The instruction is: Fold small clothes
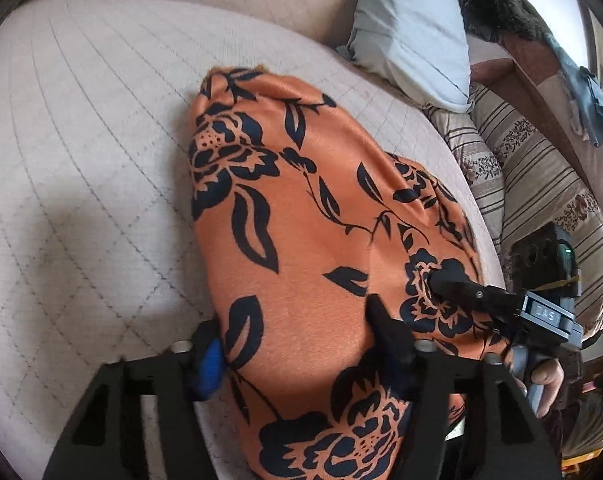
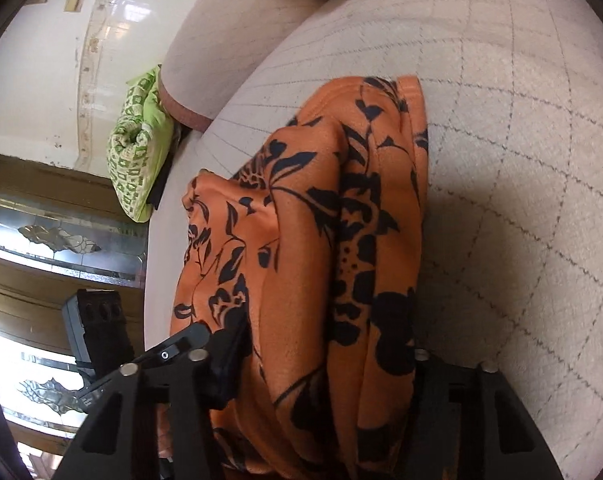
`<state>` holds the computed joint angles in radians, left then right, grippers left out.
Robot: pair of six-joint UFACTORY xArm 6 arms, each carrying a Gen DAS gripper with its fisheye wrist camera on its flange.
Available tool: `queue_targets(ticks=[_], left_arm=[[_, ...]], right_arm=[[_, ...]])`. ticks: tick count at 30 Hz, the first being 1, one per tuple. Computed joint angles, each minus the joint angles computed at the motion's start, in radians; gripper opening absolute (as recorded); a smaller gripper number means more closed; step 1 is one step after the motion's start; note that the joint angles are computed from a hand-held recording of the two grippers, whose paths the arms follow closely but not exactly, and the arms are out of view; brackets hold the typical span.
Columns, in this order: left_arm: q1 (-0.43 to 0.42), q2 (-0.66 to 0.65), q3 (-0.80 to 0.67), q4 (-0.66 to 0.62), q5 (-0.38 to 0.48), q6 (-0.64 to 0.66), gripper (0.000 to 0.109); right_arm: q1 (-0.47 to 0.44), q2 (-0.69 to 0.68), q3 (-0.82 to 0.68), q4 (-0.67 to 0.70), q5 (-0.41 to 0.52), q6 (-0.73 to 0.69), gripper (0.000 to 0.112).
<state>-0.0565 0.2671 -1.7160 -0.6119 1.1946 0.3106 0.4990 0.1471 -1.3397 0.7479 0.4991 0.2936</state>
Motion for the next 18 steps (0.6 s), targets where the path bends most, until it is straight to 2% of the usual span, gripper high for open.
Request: queue_targets(ticks=[2, 4, 6, 12, 18], left_arm=[[0.003, -0.013, 0.01, 0.005, -0.01, 0.0, 0.052], [0.006, -0.049, 0.039, 0.016, -0.028, 0.004, 0.051], [0.012, -0.084, 0.061, 0.044, -0.056, 0.008, 0.051], [0.095, -0.182, 0.092, 0.073, -0.052, 0.025, 0.051], [0.162, -0.31, 0.203, 0.14, -0.108, 0.065, 0.051]], right_arm=[[0.022, -0.009, 0.001, -0.03, -0.039, 0.015, 0.052], [0.041, -0.017, -0.001, -0.057, -0.071, 0.036, 0.052], [0.062, -0.021, -0.013, -0.144, -0.099, 0.094, 0.051], [0.131, 0.033, -0.106, -0.151, -0.144, 0.076, 0.051], [0.217, 0.119, -0.222, -0.157, -0.195, 0.086, 0.051]])
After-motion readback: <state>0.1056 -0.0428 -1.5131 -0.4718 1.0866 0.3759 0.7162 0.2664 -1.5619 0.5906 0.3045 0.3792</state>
